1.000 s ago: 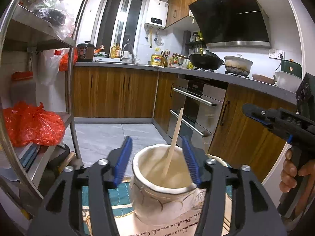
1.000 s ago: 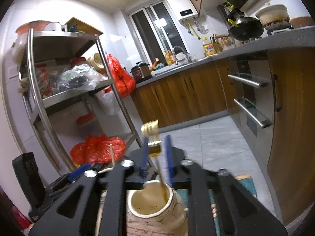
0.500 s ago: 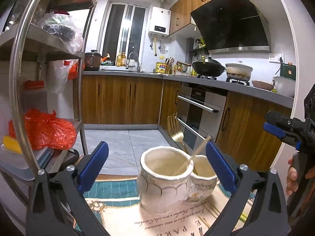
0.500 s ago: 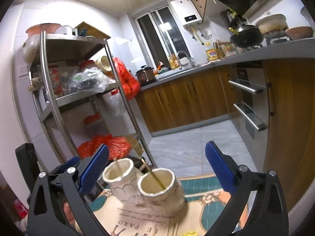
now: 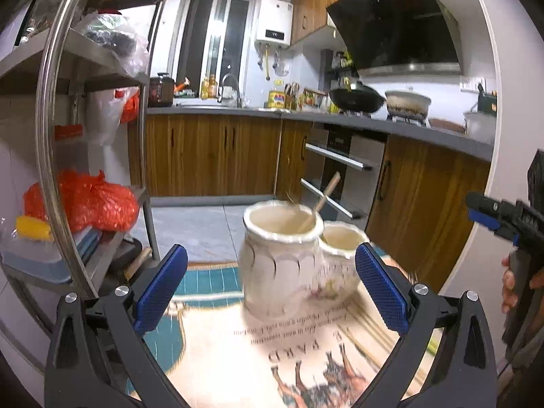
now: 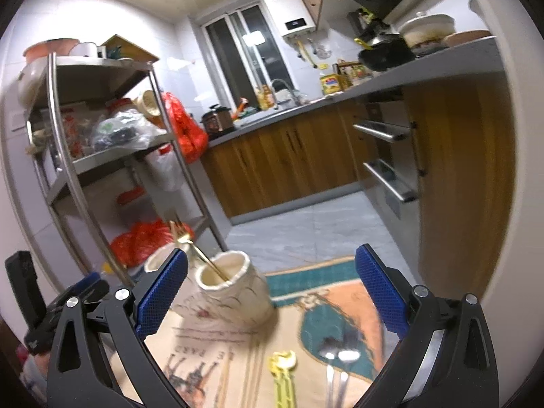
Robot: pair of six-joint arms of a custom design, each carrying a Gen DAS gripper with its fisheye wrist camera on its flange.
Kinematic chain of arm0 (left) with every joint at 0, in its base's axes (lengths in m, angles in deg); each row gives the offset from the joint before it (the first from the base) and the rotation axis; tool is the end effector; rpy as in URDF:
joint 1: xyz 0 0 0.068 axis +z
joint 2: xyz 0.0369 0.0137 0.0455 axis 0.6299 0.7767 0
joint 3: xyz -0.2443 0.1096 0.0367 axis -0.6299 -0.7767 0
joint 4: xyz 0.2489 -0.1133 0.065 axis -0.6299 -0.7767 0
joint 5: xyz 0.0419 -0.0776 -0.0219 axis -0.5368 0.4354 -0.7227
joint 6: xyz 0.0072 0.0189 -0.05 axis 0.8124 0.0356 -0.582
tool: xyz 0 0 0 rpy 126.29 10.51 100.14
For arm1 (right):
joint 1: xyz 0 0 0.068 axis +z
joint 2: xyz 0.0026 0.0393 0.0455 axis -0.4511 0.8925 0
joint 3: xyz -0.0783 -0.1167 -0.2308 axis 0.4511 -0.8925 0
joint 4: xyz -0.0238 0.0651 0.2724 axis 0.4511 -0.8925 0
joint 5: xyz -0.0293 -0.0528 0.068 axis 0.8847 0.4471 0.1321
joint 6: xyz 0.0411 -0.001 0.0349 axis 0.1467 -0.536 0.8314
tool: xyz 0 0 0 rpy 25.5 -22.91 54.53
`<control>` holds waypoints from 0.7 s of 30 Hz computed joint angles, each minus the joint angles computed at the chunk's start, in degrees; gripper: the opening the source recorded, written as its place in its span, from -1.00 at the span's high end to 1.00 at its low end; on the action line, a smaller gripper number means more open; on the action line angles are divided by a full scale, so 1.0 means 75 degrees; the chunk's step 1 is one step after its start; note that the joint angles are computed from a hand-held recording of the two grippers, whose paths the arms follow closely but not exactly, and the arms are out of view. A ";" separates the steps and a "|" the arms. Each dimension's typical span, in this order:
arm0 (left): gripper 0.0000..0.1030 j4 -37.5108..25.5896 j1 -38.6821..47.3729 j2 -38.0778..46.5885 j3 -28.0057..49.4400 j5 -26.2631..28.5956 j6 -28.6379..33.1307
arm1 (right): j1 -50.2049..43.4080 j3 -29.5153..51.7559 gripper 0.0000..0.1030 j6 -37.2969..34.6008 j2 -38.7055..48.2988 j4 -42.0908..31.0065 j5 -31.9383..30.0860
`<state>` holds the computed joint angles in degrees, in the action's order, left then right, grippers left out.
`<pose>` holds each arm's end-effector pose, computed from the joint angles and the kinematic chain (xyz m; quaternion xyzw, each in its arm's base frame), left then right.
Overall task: Organize utensils
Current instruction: 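Move both tools back down to the utensils on the cloth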
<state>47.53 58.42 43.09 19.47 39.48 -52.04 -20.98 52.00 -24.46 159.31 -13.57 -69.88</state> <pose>0.2160 0.0715 0.2335 -0.1199 0.8087 0.0370 0.5748 0.4007 0.0623 0.2434 -0.1710 0.7930 0.3177 0.4908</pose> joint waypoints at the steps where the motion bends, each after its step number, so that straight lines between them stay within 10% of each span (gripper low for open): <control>1: -0.89 -0.0062 -0.0063 -0.0033 -0.0055 -0.0067 0.0023 | -0.0061 -0.0078 -0.90 -0.0040 -0.0031 -0.0013 0.0055; 21: -0.89 -0.0484 -0.2014 0.1014 -0.0270 -0.1225 -0.0921 | -0.0049 -0.0472 -0.90 -0.1291 -0.0026 -0.0963 0.1671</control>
<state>43.90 43.31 50.70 17.44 30.30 -58.95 -21.35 48.46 -34.15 159.11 -20.79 -57.34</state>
